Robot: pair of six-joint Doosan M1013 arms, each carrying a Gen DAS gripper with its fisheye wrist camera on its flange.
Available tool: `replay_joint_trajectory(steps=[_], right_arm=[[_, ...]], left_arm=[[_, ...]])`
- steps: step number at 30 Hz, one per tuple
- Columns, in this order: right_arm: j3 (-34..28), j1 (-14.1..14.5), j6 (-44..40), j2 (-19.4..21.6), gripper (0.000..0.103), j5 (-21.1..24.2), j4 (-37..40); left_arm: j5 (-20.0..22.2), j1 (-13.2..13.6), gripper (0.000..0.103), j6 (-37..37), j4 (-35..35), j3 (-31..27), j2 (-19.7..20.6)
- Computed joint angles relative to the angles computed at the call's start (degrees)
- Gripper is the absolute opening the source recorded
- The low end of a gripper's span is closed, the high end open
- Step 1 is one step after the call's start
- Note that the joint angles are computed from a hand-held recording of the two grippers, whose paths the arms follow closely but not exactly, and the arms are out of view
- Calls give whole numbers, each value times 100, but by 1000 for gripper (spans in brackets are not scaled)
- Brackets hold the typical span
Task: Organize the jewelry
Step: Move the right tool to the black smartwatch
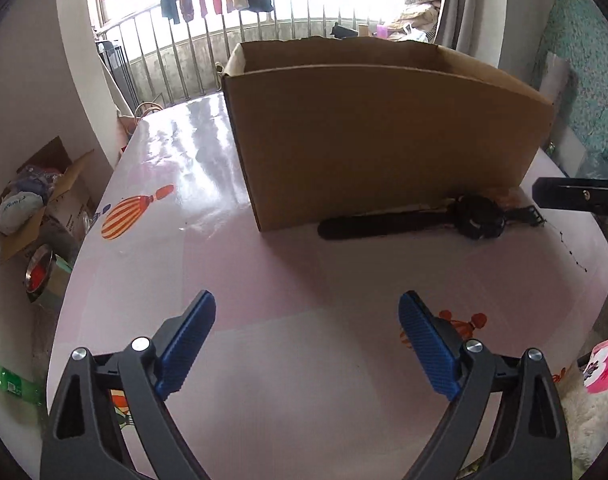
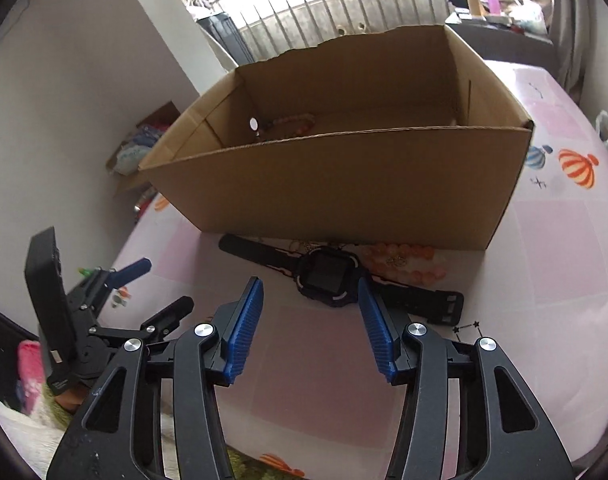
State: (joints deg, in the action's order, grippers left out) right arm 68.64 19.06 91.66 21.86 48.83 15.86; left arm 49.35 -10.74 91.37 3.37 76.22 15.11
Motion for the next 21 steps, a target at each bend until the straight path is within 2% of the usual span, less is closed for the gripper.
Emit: replay_joint_trajectory(steps=[3,5,8,12,16,18,21], right_arm=[[-150,129,-257,139,49,-10,-443],[-300,170,-287,269,49,140,-702],[-513,179,-408,446,49,380,-797],[-740,193,-596,621,49,712,-772],[-715,225,-871,611,49,776,-681],[-724,252,-884,611,45,811,-805],[-728,242,-788,615,45,677,-926]], left_arm=[[17,-10,91,76,-3,39,31],[64,15,91,94,-67,42,52],[115,127,91,190,-435,44,69],[42,194,91,257,-508,70,68],[-21,232,91,312,-558,101,55],[-63,197,91,264,-536,152,21],[-102,169,91,246,-507,158,20]])
